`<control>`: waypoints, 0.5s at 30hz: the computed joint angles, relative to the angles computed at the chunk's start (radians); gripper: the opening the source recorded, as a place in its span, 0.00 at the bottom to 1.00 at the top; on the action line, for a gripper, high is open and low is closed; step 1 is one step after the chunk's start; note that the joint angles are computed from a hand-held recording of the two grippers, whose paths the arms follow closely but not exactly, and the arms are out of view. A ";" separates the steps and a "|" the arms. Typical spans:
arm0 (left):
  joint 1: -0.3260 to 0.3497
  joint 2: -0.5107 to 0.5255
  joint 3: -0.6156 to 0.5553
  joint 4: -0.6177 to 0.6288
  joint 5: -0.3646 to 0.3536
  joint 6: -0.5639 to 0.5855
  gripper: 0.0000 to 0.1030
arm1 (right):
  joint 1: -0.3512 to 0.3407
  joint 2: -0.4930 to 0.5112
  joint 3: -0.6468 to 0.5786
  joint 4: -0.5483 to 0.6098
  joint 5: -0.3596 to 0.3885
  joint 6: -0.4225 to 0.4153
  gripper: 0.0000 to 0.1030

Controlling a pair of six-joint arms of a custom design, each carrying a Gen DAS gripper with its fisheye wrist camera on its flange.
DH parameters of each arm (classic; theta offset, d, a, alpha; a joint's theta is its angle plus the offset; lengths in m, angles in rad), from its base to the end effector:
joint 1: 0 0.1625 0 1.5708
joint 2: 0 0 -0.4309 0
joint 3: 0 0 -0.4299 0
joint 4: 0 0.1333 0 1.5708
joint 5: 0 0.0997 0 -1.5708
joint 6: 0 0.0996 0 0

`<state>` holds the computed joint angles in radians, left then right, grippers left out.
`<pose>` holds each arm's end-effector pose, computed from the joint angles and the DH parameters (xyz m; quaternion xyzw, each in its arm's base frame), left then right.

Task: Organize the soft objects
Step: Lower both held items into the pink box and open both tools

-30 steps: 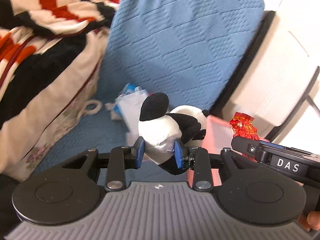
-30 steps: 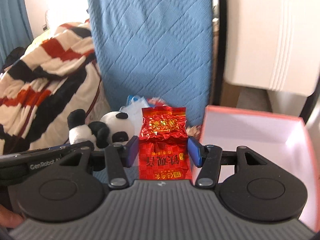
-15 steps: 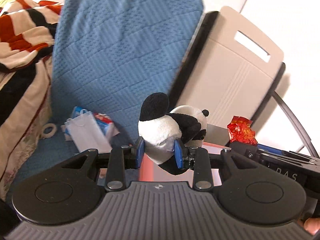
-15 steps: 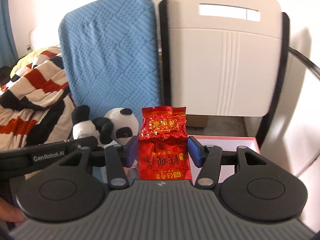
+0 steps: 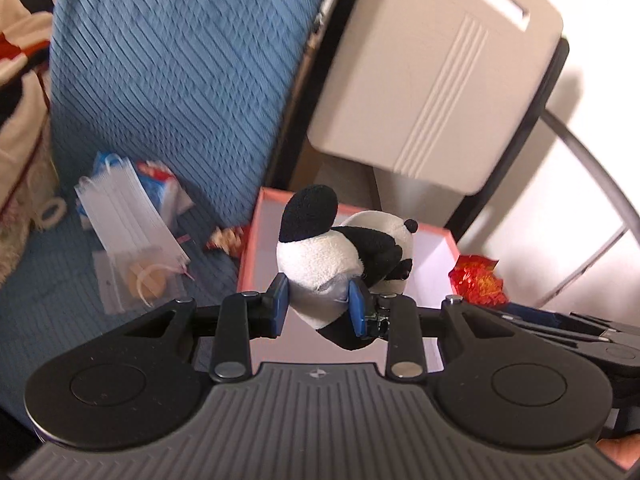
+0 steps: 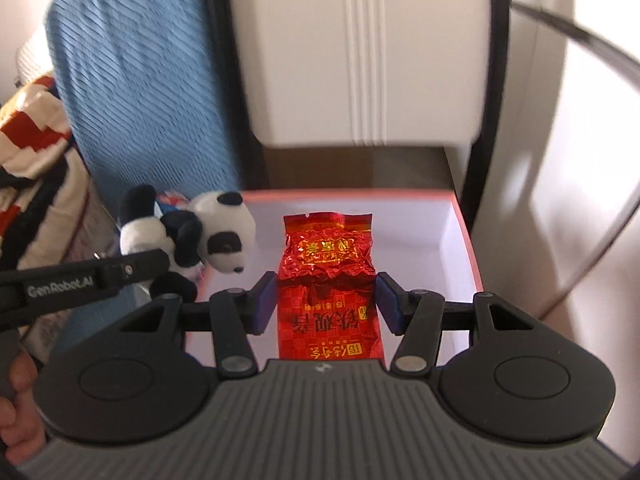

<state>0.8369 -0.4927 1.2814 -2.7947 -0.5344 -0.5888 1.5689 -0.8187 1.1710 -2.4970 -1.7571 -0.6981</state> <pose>-0.3694 -0.7366 0.0574 -0.0452 0.8537 -0.4450 0.2665 0.1133 -0.8350 0.3008 0.3010 -0.9067 0.2341 0.1804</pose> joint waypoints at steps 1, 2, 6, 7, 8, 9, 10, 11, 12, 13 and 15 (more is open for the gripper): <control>0.006 0.011 -0.011 0.020 -0.007 -0.012 0.35 | -0.008 0.004 -0.001 0.003 -0.007 0.001 0.55; 0.011 0.021 -0.022 0.047 -0.009 -0.024 0.35 | -0.017 0.009 0.000 0.003 -0.015 -0.001 0.55; 0.026 0.056 -0.059 0.112 -0.025 -0.045 0.35 | -0.045 0.035 -0.008 0.020 -0.053 0.013 0.55; 0.029 0.063 -0.066 0.126 -0.031 -0.051 0.35 | -0.050 0.043 -0.012 0.026 -0.064 0.018 0.55; 0.033 0.067 -0.072 0.138 -0.034 -0.056 0.35 | -0.056 0.048 -0.013 0.031 -0.071 0.023 0.55; 0.035 0.073 -0.078 0.156 -0.037 -0.066 0.36 | -0.060 0.051 -0.013 0.037 -0.071 0.028 0.55; 0.036 0.076 -0.084 0.168 -0.041 -0.073 0.36 | -0.066 0.054 -0.011 0.039 -0.071 0.032 0.55; 0.039 0.080 -0.088 0.180 -0.048 -0.077 0.36 | -0.073 0.053 -0.006 0.039 -0.076 0.039 0.55; 0.044 0.082 -0.096 0.207 -0.060 -0.086 0.36 | -0.078 0.053 -0.003 0.044 -0.078 0.049 0.55; 0.050 0.086 -0.107 0.223 -0.066 -0.090 0.36 | -0.084 0.052 0.002 0.046 -0.081 0.056 0.55; 0.053 0.094 -0.114 0.231 -0.071 -0.084 0.36 | -0.094 0.047 0.011 0.043 -0.091 0.057 0.55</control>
